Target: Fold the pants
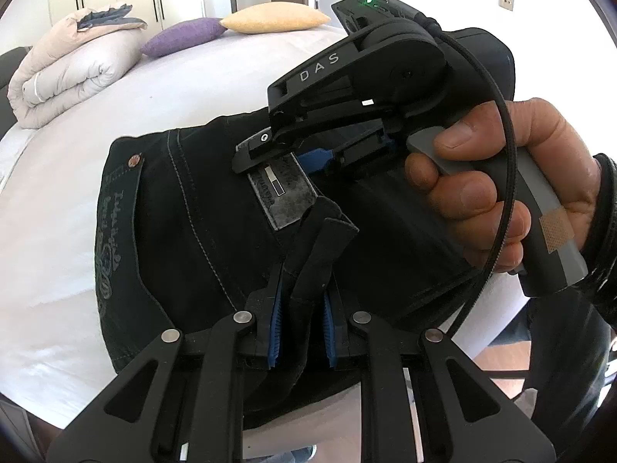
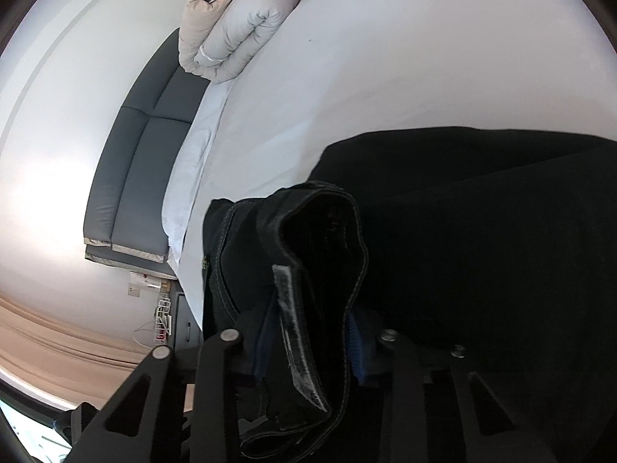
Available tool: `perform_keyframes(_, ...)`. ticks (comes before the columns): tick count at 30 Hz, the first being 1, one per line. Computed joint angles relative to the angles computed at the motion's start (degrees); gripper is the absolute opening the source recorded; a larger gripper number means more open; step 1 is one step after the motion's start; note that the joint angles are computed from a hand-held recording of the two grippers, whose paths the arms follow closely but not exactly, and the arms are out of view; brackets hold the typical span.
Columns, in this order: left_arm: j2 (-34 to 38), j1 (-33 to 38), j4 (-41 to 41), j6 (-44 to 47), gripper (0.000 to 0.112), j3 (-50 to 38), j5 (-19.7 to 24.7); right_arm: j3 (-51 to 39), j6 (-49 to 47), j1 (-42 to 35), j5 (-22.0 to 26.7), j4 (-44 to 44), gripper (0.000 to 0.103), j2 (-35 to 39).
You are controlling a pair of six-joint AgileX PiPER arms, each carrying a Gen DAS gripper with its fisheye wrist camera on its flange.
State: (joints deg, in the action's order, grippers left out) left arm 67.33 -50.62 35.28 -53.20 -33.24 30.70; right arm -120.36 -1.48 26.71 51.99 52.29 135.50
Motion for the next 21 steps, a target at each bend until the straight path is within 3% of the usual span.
perform_keyframes(3, 0.7, 2.2, -3.4, 4.4, 0.016, -0.6, -1.3, 1.3, 0.2, 0.4, -0.8, -2.3, 0.023, -1.2)
perform_keyframes(8, 0.9, 3.1, -7.0, 8.5, 0.016, -1.3, -1.6, 5.2, -0.7, 0.9, -3.9, -3.8, 0.017, -4.1)
perform_keyframes(13, 1.9, 4.1, -11.5, 14.9, 0.016, -2.6, -2.2, 14.6, -7.0, -1.2, -7.3, 0.8, 0.015, -8.7)
perform_keyframes(15, 2.8, 0.4, -10.3, 12.0, 0.016, -5.0, 0.5, 18.1, -9.8, -2.5, -8.0, 3.1, 0.015, -10.3)
perform_keyframes(21, 5.3, 0.1, -14.0, 17.4, 0.016, -8.7, 1.7, 24.6, -16.3, -5.5, -8.8, 8.8, 0.014, -12.9)
